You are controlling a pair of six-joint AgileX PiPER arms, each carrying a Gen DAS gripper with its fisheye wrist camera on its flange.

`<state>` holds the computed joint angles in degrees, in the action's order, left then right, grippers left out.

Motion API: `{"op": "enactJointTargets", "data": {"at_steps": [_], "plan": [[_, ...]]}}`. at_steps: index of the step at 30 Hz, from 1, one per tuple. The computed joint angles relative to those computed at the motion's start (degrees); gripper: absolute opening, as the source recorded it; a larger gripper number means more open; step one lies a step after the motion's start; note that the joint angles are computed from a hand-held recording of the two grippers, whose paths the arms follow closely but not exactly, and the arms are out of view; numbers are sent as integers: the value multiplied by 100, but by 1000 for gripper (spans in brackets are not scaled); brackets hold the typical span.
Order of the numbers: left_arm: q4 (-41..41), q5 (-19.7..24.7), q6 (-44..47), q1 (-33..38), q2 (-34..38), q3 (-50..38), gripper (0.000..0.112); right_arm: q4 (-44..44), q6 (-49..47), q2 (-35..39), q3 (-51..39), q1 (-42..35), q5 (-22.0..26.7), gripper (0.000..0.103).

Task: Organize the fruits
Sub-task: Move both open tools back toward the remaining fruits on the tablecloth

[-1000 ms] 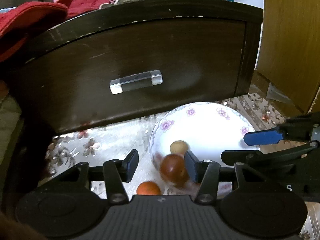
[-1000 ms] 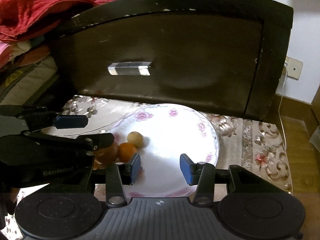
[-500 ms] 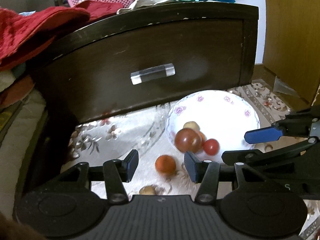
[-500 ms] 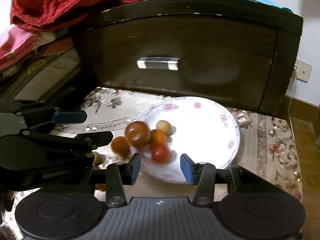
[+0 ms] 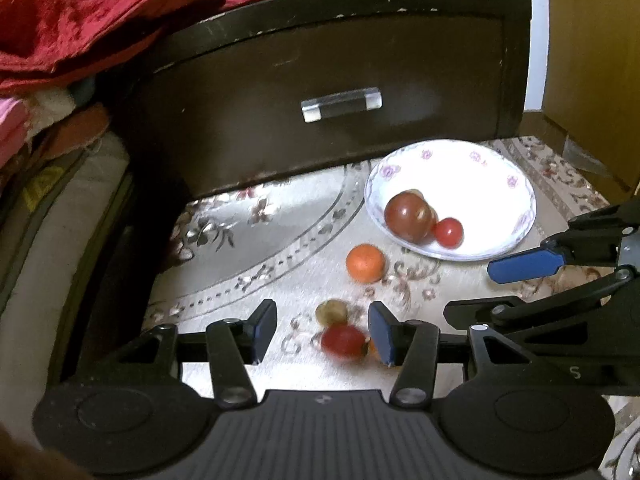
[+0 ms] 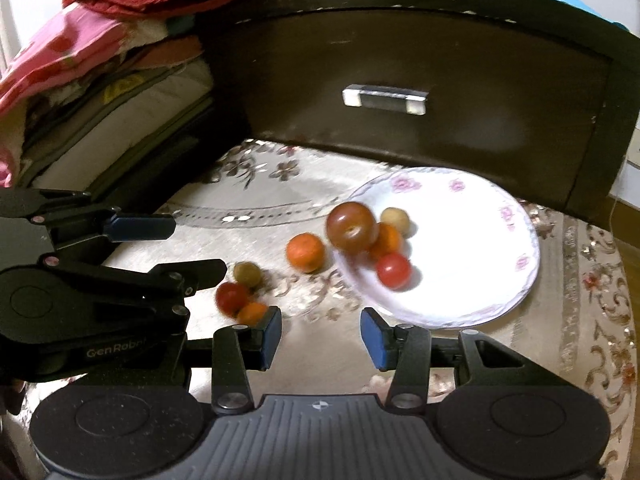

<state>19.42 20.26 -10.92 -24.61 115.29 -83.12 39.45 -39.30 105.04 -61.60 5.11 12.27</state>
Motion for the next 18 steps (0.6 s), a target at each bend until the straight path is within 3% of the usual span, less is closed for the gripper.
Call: {"op": "enactJointTargets", "data": {"at_steps": [18], "plan": [[-515,-36,562,306,-36,391,55,-881,839,366,-258,371,220,42]]}}
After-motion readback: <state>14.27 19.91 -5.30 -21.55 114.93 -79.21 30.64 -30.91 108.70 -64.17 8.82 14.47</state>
